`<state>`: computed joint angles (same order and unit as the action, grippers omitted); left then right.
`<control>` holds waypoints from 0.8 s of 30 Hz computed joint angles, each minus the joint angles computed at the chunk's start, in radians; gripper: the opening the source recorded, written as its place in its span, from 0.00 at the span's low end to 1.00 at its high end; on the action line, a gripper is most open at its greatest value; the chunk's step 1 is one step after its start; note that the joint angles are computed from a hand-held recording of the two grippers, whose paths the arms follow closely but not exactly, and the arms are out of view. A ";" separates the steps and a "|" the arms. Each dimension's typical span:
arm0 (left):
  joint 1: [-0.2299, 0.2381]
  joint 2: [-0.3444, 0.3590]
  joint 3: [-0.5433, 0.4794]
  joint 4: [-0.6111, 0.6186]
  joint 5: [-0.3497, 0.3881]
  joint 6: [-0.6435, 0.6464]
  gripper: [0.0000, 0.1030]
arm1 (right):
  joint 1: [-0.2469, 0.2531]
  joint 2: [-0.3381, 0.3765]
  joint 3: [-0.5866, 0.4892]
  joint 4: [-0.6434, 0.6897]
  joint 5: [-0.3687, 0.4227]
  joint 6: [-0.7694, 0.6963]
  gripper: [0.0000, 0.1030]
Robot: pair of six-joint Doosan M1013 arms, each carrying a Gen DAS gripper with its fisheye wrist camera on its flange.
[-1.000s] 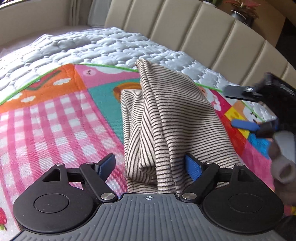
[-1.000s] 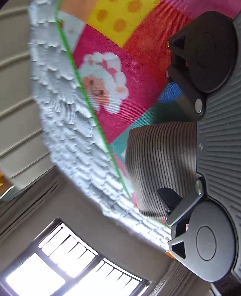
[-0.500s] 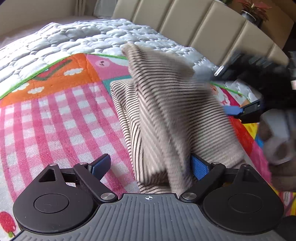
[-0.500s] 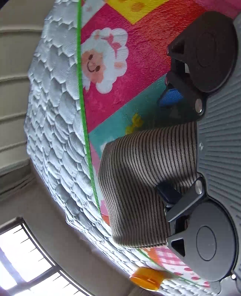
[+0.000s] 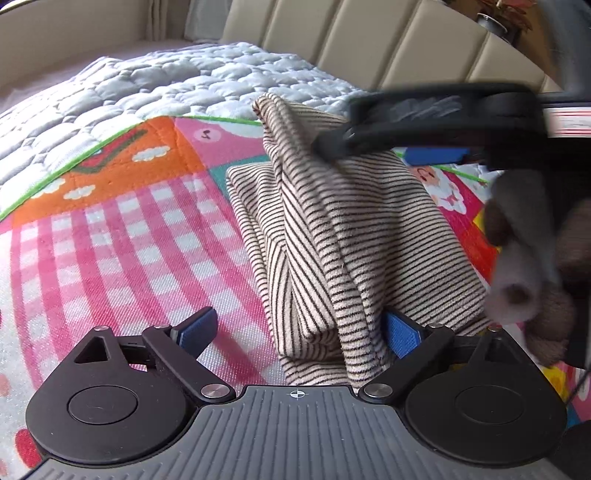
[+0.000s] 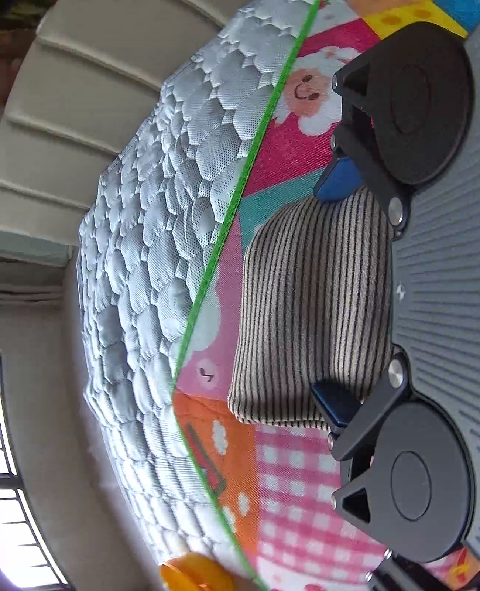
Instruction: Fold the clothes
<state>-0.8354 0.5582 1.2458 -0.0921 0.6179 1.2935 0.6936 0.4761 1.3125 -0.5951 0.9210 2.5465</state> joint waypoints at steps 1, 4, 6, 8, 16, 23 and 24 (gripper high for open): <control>0.002 0.000 0.002 -0.006 -0.003 -0.001 0.95 | -0.003 -0.001 -0.001 0.012 -0.006 -0.004 1.00; 0.010 -0.002 0.007 -0.041 -0.009 0.012 0.96 | -0.011 -0.048 0.057 0.039 -0.101 0.045 1.00; 0.013 -0.002 0.007 -0.054 -0.008 0.026 0.96 | -0.011 -0.104 0.136 0.052 -0.162 0.137 1.00; 0.012 -0.003 0.007 -0.052 -0.011 0.026 0.96 | -0.010 -0.157 0.220 0.075 -0.218 0.245 1.00; 0.017 -0.012 0.022 -0.085 -0.046 0.022 0.84 | -0.005 -0.252 0.459 -0.023 -0.572 0.718 0.90; 0.033 -0.020 0.042 -0.148 -0.082 -0.026 0.68 | 0.021 -0.254 0.460 -0.163 -0.640 0.806 0.88; 0.036 -0.020 0.044 -0.142 -0.081 -0.051 0.68 | 0.021 -0.248 0.450 -0.098 -0.611 0.731 0.88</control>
<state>-0.7995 0.5383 1.2896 -0.2338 0.5367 1.2422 0.7143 0.2285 1.7622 -0.6931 0.3104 3.2773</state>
